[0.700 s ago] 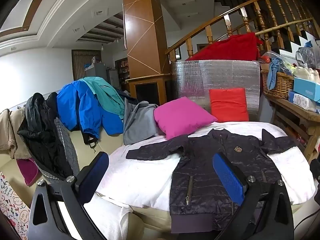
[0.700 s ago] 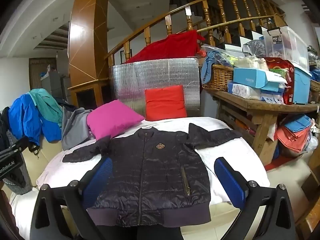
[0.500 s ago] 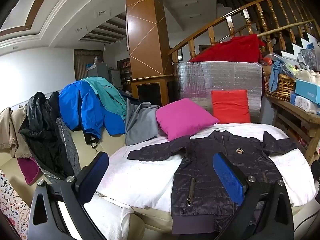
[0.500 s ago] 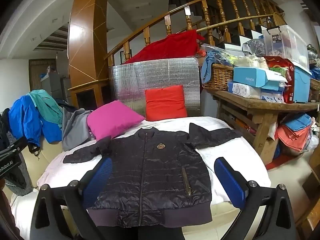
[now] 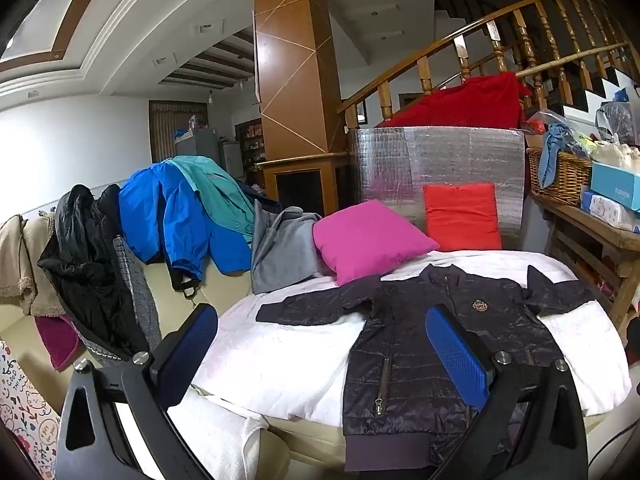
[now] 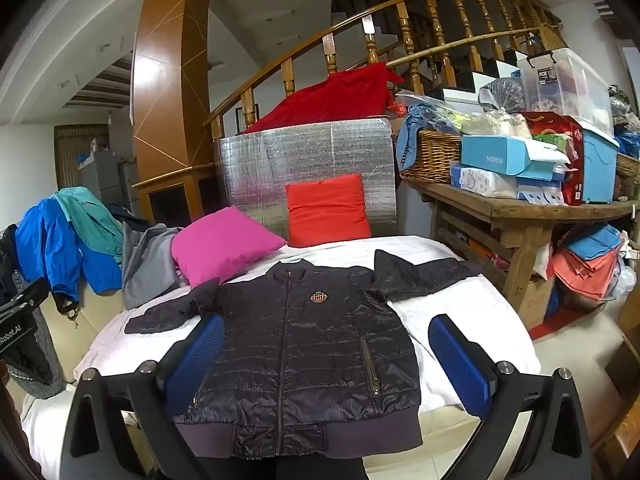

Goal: Fold large clothes

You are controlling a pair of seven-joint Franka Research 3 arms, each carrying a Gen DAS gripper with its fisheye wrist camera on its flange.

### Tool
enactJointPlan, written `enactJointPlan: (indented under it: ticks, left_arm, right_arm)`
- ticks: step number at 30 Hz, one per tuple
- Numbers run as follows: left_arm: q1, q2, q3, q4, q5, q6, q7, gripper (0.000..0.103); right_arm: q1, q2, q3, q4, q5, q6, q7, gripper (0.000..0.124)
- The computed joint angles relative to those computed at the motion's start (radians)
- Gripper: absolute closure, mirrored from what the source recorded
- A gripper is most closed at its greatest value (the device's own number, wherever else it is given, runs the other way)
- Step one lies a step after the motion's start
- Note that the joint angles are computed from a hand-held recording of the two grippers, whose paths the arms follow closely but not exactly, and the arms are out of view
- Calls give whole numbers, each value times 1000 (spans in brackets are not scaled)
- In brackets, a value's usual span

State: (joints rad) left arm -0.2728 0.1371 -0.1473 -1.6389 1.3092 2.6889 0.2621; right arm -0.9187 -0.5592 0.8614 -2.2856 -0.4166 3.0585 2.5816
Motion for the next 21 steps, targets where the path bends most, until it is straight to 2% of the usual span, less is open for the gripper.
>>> enactJointPlan:
  ticks: [21]
  left_arm:
    - [-3, 3, 1, -4, -17, 0, 14, 0]
  right_arm:
    - [21, 15, -19, 5, -41, -11, 26, 21]
